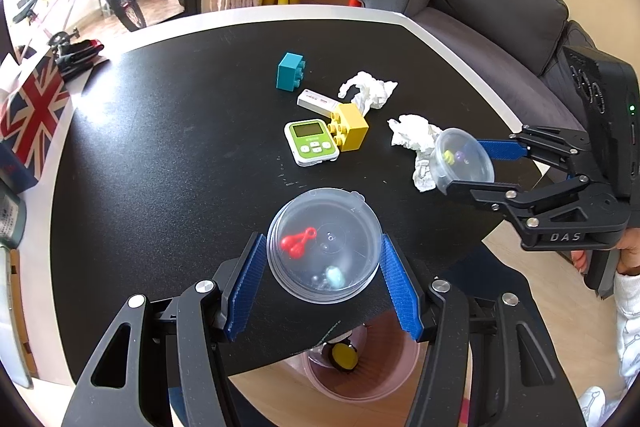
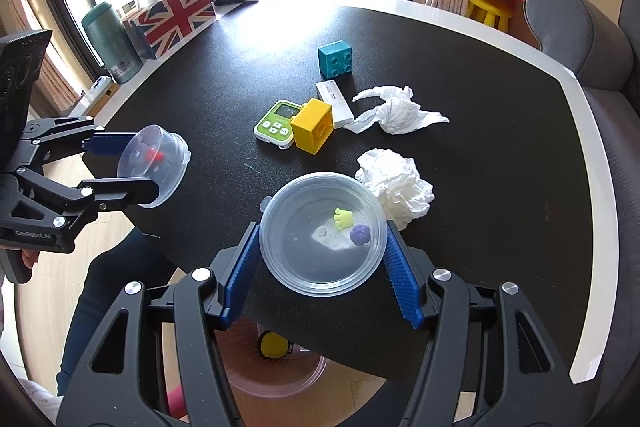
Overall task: Collect trash
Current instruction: 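Carry both containers over the pink bin and open the right gripper to drop its container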
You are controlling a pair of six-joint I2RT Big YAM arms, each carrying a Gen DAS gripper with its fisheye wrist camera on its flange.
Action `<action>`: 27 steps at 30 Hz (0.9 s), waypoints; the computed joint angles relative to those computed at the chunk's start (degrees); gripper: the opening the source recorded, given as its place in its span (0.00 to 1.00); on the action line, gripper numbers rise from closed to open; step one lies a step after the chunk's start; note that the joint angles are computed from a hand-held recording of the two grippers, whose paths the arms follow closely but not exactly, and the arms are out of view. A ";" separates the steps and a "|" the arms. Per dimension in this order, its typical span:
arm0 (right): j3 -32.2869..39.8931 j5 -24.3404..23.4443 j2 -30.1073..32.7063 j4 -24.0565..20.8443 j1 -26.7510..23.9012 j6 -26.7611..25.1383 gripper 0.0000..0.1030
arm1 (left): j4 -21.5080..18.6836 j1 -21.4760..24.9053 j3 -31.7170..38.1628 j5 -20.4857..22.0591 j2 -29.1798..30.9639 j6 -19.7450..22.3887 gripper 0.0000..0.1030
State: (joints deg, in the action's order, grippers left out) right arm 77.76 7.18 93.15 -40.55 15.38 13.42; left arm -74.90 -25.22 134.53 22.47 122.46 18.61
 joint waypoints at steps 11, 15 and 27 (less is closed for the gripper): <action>-4.13 1.03 -5.82 1.84 1.74 0.17 0.58 | 3.22 0.02 -6.89 0.56 -5.06 -0.44 0.55; -5.96 1.12 -8.11 2.51 2.64 0.46 0.58 | 4.96 -0.05 -10.45 0.89 -7.59 -0.51 0.55; -11.56 0.90 -13.21 3.37 5.55 1.79 0.58 | 8.44 0.12 -20.87 1.37 -14.18 0.27 0.55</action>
